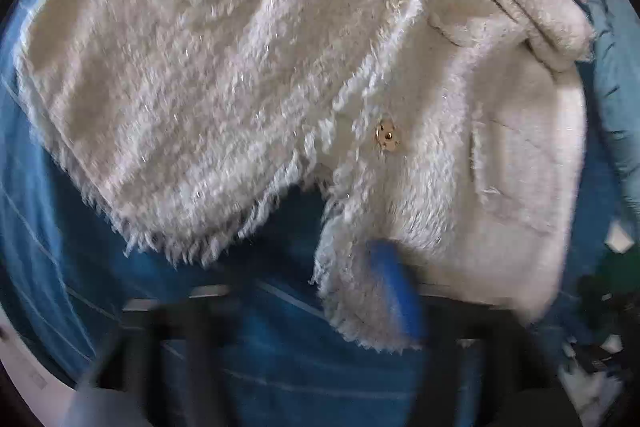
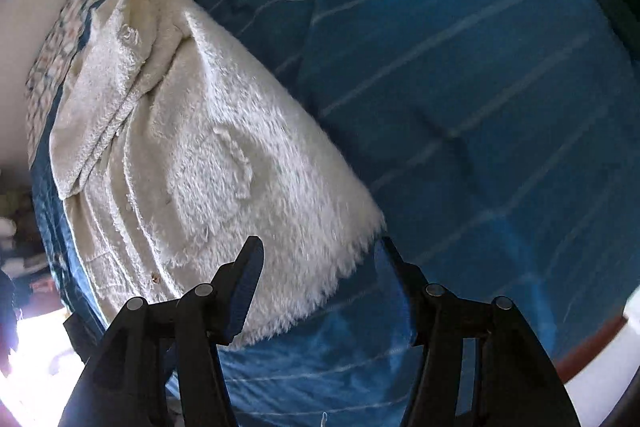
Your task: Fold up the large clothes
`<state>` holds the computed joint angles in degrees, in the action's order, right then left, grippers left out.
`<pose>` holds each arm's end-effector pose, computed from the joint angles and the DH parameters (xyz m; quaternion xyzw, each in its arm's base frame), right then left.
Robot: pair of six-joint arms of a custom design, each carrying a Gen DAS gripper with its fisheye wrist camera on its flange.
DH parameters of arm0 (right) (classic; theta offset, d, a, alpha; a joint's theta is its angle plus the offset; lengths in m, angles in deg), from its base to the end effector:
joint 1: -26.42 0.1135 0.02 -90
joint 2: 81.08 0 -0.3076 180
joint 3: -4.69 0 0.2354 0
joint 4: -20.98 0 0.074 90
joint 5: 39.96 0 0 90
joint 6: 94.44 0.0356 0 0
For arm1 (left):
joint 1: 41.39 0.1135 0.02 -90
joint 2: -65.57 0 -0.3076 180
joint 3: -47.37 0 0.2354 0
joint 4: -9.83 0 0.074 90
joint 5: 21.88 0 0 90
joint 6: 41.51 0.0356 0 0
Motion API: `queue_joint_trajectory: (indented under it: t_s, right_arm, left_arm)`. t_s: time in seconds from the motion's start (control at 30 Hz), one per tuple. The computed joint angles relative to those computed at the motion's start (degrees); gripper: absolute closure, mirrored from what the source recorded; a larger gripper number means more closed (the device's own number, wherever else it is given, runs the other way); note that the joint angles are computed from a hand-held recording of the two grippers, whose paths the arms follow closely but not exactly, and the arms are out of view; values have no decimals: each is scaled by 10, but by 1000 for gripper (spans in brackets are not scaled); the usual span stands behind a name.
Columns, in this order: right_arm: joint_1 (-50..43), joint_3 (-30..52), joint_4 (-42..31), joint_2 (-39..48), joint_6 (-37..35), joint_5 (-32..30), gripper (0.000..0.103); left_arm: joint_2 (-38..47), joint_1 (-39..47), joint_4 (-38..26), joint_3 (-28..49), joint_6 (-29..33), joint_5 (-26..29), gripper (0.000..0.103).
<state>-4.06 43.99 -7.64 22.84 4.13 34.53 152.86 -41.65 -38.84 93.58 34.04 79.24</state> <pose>0.1675 -0.0875 0.0913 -0.3346 -0.9322 -0.1377 0.0019 0.1833 -0.0077 0.1571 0.1227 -0.9877 0.0964 0.0102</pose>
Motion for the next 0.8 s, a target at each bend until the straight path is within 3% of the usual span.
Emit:
queue_joint_trajectory:
  t_s: [0.03,0.1,0.23,0.43,0.5,0.57,0.6,0.67,0.8]
  right_arm:
    - [-12,14,5,29,-26,-10,43]
    - [-30,45,2,80,-63,-30,43]
    - [-42,108,-7,175,-116,-65,43]
    - [-63,156,-52,245,-191,-84,46]
    - [-77,166,-68,257,-217,-89,46]
    - [-94,176,-83,275,-239,-89,46]
    - [-97,178,-84,282,-243,-91,46]
    - [-108,189,-93,300,-255,-94,46]
    - [-105,202,-99,316,-266,-92,46]
  left_arm:
    - [-11,-10,15,-9,-21,5,97]
    - [-47,-60,19,-9,-90,-37,103]
    - [-93,-34,4,3,-84,-113,103]
    - [-121,68,1,-39,-77,11,98]
    - [-154,44,25,-74,-118,26,95]
    - [-159,7,57,-100,-172,23,57]
    - [-151,4,77,-114,-187,27,5]
    - [-142,25,86,-107,-192,40,0]
    - [-84,-36,145,-113,-246,1,0]
